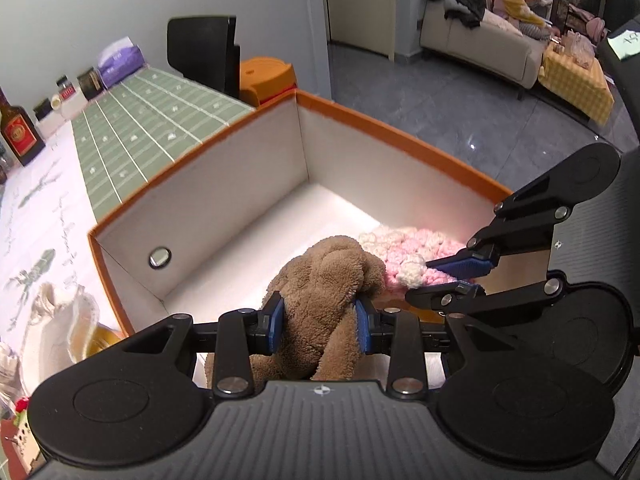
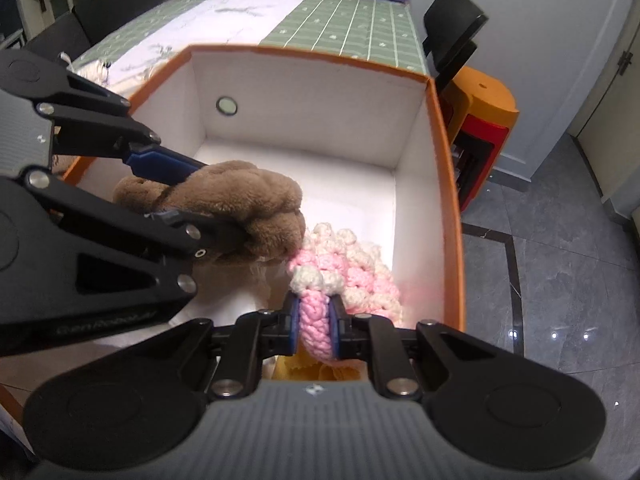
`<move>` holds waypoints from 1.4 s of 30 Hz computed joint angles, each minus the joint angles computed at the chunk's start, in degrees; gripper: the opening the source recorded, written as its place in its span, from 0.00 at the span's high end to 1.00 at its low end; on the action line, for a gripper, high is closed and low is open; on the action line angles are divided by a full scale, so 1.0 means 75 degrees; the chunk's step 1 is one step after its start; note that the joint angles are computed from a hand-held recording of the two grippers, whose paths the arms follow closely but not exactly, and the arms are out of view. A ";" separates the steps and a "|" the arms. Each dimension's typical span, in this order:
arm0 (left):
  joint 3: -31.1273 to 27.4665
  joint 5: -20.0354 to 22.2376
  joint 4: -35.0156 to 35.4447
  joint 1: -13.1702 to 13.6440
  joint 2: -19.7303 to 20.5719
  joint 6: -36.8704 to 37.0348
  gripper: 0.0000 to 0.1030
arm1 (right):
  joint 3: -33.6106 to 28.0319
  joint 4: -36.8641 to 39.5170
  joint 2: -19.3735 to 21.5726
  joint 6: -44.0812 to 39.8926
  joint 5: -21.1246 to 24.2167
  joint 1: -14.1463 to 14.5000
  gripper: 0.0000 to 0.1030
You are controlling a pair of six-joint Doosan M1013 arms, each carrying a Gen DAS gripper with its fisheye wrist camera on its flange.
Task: Organize soft objects
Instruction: 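Carry the plush toy and pink pouch into the orange box and release both, then move both tools back over the red sponge and the wrapped snack packet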
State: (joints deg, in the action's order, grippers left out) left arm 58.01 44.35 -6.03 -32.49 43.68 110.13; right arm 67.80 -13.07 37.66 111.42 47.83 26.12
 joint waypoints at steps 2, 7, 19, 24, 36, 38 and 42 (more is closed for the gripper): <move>-0.0075 0.0122 -0.0093 0.0032 0.0048 0.0053 0.60 | -0.0089 0.0077 0.0066 -0.0152 0.0131 -0.0004 0.86; -0.0209 0.0354 -0.0333 0.0072 0.0118 0.0294 0.52 | -0.0260 0.0295 0.0169 -0.0419 0.0439 -0.0019 0.81; 0.0016 0.0369 -0.1477 0.0329 -0.0128 0.0969 0.39 | -0.0470 0.0010 0.0132 -0.0416 0.0881 0.0118 0.60; 0.0602 -0.0278 -0.2399 0.0517 -0.0586 0.1559 0.38 | -0.0353 -0.0410 -0.0102 0.0062 0.0781 0.0241 0.49; 0.2922 -0.2758 -0.3615 0.0964 -0.2031 0.2327 0.39 | -0.0058 -0.1240 -0.0528 0.1320 -0.0286 0.0869 0.49; 0.3356 -0.3375 -0.3490 0.1037 -0.2254 0.2002 0.39 | 0.0050 -0.1526 -0.0580 0.1683 -0.0687 0.1022 0.49; 0.4139 -0.4469 -0.2765 0.1203 -0.2624 0.0709 0.39 | 0.0330 -0.2373 -0.0626 0.2737 -0.1563 0.1344 0.49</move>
State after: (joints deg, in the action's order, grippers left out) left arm 89.05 10.83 -26.77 -23.47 24.00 115.45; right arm 70.27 -30.87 32.97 131.95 36.10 36.20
